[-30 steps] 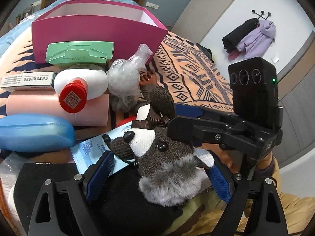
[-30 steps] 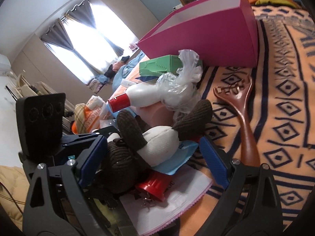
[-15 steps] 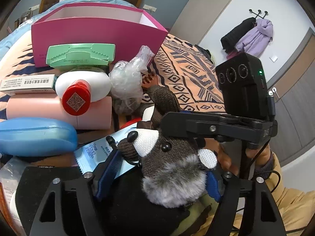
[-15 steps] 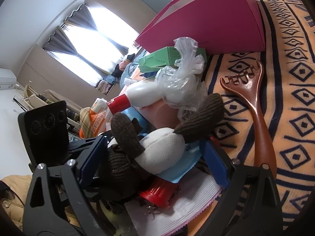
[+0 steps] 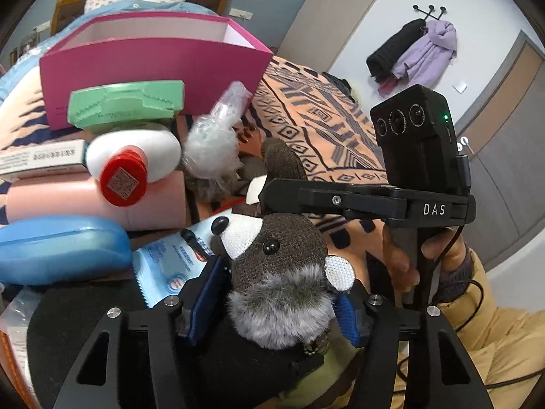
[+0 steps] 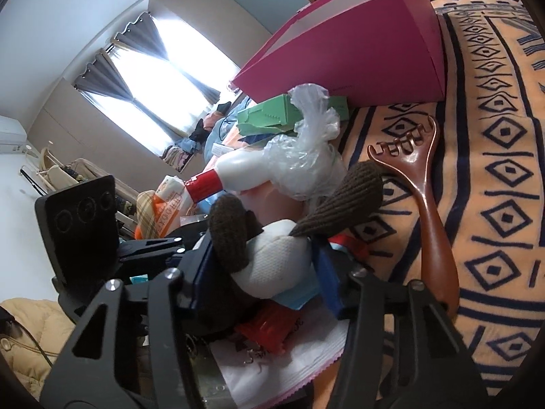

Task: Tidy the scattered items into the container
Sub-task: 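Close the left tool on the grey-and-white plush animal, then lift the plush animal and carry it over the pink box with the left tool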

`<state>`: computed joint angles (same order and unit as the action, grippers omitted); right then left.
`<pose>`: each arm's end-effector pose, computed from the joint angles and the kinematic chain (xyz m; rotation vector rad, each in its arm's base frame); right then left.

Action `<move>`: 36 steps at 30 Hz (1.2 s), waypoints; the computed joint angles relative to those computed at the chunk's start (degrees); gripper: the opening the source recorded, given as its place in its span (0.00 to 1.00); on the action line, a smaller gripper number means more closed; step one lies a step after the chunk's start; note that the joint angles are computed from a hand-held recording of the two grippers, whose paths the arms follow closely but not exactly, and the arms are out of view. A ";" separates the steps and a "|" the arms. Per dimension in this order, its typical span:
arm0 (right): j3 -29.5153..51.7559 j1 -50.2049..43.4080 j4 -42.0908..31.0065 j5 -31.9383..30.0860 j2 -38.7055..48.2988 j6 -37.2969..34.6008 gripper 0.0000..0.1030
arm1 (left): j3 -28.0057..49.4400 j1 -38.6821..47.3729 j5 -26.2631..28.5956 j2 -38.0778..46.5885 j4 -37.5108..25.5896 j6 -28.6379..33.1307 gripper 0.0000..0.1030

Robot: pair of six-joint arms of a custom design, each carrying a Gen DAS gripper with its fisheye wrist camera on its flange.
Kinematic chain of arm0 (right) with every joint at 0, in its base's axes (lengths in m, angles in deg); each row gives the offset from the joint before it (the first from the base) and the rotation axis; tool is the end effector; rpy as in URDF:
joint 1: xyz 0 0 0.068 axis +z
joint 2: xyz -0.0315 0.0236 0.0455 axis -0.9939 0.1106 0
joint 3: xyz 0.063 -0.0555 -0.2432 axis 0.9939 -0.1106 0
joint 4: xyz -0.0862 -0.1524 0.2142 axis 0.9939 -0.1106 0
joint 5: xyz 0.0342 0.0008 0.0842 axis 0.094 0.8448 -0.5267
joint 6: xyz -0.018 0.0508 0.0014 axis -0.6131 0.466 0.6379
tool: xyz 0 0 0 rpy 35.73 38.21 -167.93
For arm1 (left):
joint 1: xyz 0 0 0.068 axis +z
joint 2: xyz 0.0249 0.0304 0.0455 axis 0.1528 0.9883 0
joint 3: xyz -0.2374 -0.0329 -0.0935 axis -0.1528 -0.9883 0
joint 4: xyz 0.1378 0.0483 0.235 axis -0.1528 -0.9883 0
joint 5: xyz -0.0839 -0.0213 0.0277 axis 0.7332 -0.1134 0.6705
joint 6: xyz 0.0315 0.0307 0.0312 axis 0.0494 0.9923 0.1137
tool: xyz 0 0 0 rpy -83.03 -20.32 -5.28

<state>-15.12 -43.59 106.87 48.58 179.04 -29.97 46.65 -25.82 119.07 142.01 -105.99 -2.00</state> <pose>0.2044 0.1661 0.0573 0.3358 2.1661 0.8437 0.3180 -0.2460 0.0829 1.3919 2.3264 -0.9843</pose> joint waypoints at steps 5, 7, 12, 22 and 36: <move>-1.44 2.25 -1.74 3.91 -3.29 -0.54 0.50 | 0.55 0.24 0.24 -0.05 -0.49 1.02 0.59; -2.14 2.89 -1.85 5.16 -4.21 -0.61 0.50 | 1.40 0.21 0.11 0.17 -1.06 1.58 0.50; -3.15 3.46 0.42 5.76 -3.27 0.00 0.51 | 0.78 -0.01 -0.84 -0.70 -0.75 3.53 0.50; -3.81 2.69 7.53 3.46 2.37 1.15 0.55 | 3.65 0.29 -0.89 1.51 -3.54 3.83 0.53; -5.85 7.22 2.39 12.28 -6.29 -0.14 0.50 | 2.51 0.54 0.79 -1.65 -0.69 3.35 0.49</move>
<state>-20.97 -36.37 109.26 60.86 172.75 -30.11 49.15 -25.27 119.86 140.37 -106.68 1.35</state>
